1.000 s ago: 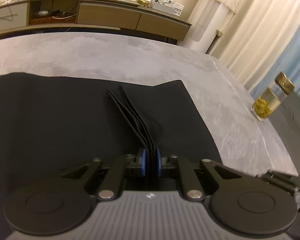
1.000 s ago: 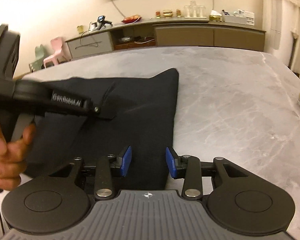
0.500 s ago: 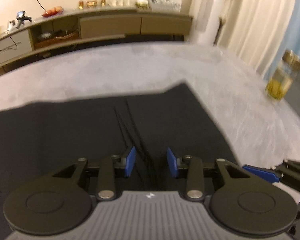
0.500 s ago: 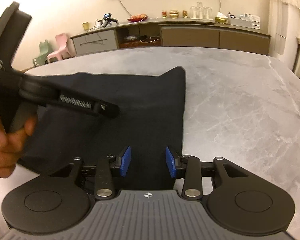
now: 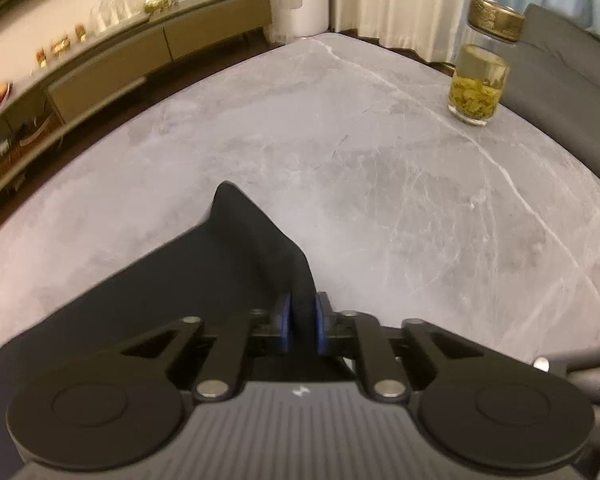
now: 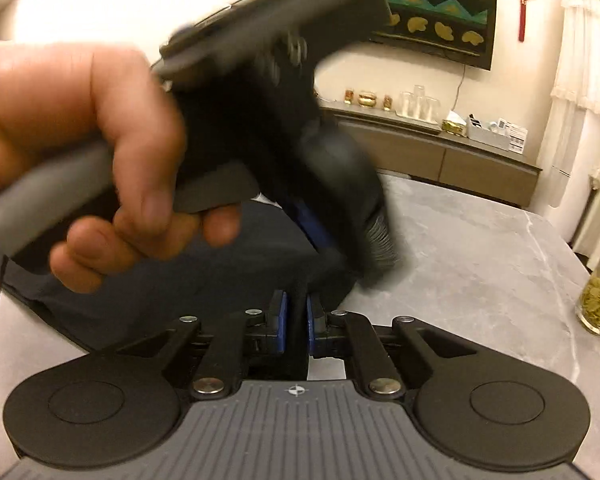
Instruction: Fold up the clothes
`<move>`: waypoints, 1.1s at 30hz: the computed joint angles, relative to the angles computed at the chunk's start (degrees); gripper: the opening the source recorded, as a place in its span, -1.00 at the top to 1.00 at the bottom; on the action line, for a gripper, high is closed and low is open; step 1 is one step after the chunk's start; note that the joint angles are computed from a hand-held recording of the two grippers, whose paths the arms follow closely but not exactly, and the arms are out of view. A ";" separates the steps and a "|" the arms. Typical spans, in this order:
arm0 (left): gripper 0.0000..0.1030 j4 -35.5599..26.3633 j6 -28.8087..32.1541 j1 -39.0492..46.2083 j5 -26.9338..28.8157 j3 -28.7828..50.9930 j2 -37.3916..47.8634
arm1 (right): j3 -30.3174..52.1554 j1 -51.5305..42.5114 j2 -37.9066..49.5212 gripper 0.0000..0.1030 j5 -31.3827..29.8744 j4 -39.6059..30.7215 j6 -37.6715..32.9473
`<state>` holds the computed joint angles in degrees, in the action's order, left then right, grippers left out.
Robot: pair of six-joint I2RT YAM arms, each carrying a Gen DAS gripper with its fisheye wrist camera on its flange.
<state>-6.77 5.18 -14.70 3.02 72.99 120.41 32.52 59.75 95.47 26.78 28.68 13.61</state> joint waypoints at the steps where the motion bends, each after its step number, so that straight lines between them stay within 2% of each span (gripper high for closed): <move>1: 0.81 2.11 -0.22 1.34 1.06 -2.91 -2.29 | -0.39 -0.20 -0.12 0.80 -0.64 1.26 -0.20; 3: 0.82 6.08 -0.96 4.58 3.76 -8.63 -7.06 | -2.36 -1.09 -1.65 0.74 -3.91 5.26 0.81; 5: 0.82 9.84 -4.03 11.72 10.43 -15.75 -14.11 | -5.07 -3.00 -4.19 0.40 -10.28 9.95 4.29; 6: 0.82 10.82 -5.06 15.65 13.36 -18.28 -16.66 | -6.33 -4.08 -5.09 0.08 -13.45 12.26 6.26; 7: 0.82 11.73 -5.56 19.66 15.73 -20.44 -18.28 | -7.04 -5.25 -5.31 0.00 -17.08 14.50 8.30; 10: 0.81 11.38 -5.11 30.06 22.38 -21.95 -16.77 | -6.29 -7.42 -5.00 0.00 -24.95 14.72 12.42; 12: 0.80 12.33 -4.80 33.39 23.62 -21.79 -12.69 | -1.82 -7.40 -1.07 0.01 -26.54 11.01 12.45; 16: 0.66 15.81 -4.06 36.17 24.37 -22.50 -7.38 | 8.89 -3.42 7.81 0.16 -24.02 1.42 8.33; 20: 0.59 18.44 -2.42 37.48 24.80 -24.77 -6.48 | 18.04 0.88 13.52 0.18 -18.39 -10.37 4.12; 24: 0.48 19.20 -3.17 39.32 26.88 -27.85 -8.61 | 18.78 0.46 11.67 0.16 -18.25 -11.31 5.99; 26: 0.24 20.46 -3.99 40.69 27.33 -31.11 -11.50 | 19.67 -2.06 11.32 0.10 -19.18 -10.72 8.60; 28: 0.10 21.52 -3.43 42.08 26.49 -35.30 -14.89 | 21.07 -3.95 12.12 0.08 -20.14 -11.34 11.02; 30: 0.12 21.35 -1.91 42.27 26.64 -37.48 -15.75 | 22.51 -5.62 13.25 0.08 -21.51 -12.02 13.06; 31: 0.21 21.26 -1.14 42.37 26.71 -38.56 -16.15 | 23.11 -6.07 13.78 0.08 -22.13 -12.36 13.51; 32: 0.53 21.18 -0.37 42.47 26.77 -39.62 -16.54 | 23.70 -6.33 14.37 0.08 -22.57 -12.64 13.91; 33: 0.71 21.23 -0.08 42.59 27.36 -40.48 -16.77 | 24.14 -6.25 14.95 0.08 -22.60 -12.80 14.03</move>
<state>14.45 5.10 27.89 30.37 32.51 103.64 56.66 53.50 110.42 4.18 15.89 27.64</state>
